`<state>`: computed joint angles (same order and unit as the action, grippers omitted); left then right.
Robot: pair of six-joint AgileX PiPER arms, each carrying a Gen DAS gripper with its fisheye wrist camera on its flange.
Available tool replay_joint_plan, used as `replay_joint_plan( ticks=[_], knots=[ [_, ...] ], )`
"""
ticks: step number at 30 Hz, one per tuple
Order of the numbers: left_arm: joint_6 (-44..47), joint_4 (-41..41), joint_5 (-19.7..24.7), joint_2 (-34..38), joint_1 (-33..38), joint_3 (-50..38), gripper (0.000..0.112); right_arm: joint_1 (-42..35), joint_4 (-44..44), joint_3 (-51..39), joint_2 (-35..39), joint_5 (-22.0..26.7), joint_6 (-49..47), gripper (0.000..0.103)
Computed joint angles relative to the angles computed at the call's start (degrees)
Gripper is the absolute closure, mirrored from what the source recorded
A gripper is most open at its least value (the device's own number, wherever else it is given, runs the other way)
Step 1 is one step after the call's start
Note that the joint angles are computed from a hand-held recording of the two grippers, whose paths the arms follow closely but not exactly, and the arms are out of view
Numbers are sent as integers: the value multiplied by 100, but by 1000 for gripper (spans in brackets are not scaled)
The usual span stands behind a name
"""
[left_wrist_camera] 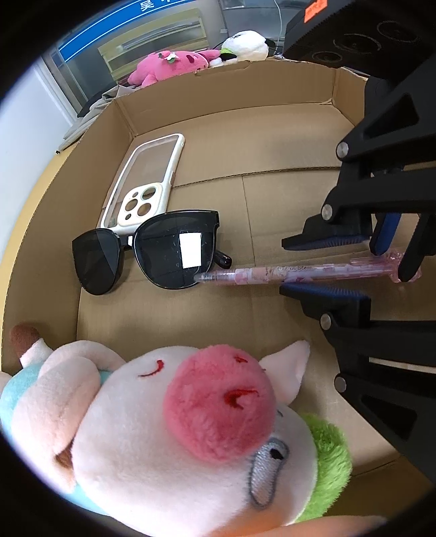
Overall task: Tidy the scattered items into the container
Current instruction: 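Open the right gripper to drop the wand in the box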
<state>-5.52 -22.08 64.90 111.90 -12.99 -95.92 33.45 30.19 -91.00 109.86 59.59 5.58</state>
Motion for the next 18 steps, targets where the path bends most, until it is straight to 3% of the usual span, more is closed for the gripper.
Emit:
replay_joint_plan(
  ticks=[4,7,9,11,13,18],
  knots=[
    [0,11,9,-20,13,14,92,11,-81,61,-56,2,9,77],
    [-62,84,-53,-124,16,108,80,14,-115,112,-128,27,-2,77],
    [-69,108,-99,-231,23,198,77,13,-126,202,-253,10,-38,67],
    [-64,123,-148,-377,34,305,77,-28,-35,378,-464,-64,-117,46],
    [-121,185,-213,-581,27,422,77,-51,-50,557,-724,-148,-160,34],
    [-300,639,-433,-1519,-136,825,76,-240,-20,1235,-1717,-259,-468,19]
  ],
)
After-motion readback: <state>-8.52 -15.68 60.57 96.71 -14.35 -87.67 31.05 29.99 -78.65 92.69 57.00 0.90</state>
